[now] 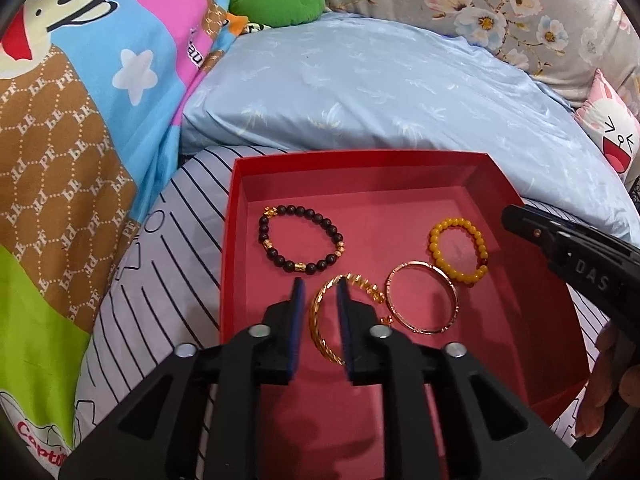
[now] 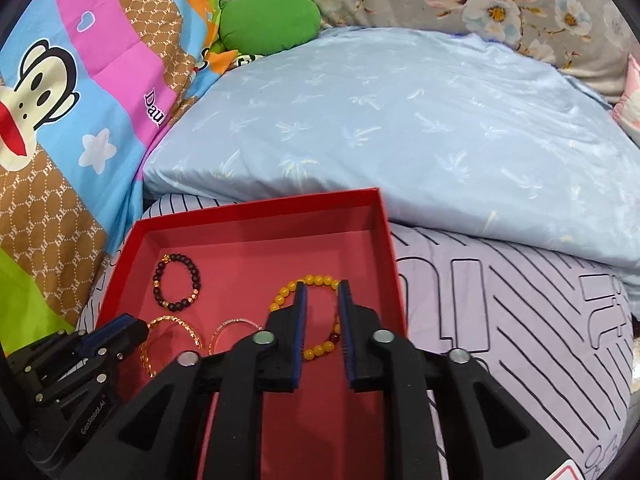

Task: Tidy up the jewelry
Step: 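Carry both bracelets into the red tray and open both tools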

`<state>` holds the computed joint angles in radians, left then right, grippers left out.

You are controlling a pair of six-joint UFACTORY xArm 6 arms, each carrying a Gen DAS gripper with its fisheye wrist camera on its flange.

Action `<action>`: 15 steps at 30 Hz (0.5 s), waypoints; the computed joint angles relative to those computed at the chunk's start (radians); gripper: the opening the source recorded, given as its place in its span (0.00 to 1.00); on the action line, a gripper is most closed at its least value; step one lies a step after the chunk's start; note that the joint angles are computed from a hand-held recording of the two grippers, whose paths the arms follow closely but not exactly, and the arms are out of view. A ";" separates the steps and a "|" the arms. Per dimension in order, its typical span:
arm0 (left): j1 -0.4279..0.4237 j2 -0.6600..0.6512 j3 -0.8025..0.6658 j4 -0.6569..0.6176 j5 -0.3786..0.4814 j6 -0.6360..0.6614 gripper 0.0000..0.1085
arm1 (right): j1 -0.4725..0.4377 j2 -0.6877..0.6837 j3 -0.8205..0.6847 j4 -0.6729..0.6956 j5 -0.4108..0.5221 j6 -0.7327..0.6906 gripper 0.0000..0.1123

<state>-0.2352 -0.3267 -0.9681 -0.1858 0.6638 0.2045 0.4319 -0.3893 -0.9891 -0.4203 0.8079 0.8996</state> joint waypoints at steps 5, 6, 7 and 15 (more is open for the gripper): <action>-0.002 -0.045 0.027 0.020 -0.037 -0.016 0.35 | 0.041 -0.068 0.015 -0.082 0.035 0.058 0.31; -0.004 -0.058 0.032 0.020 -0.034 -0.017 0.35 | 0.049 -0.084 0.020 -0.088 0.040 0.065 0.31; -0.004 -0.065 0.034 0.018 -0.033 -0.015 0.35 | 0.058 -0.096 0.024 -0.097 0.047 0.074 0.31; -0.008 -0.177 0.074 0.003 0.011 -0.015 0.35 | 0.159 -0.215 0.059 -0.158 0.126 0.164 0.32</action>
<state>-0.2434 -0.5034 -0.8939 -0.1830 0.6750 0.1899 0.5909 -0.6043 -0.9300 -0.5783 0.9341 1.0632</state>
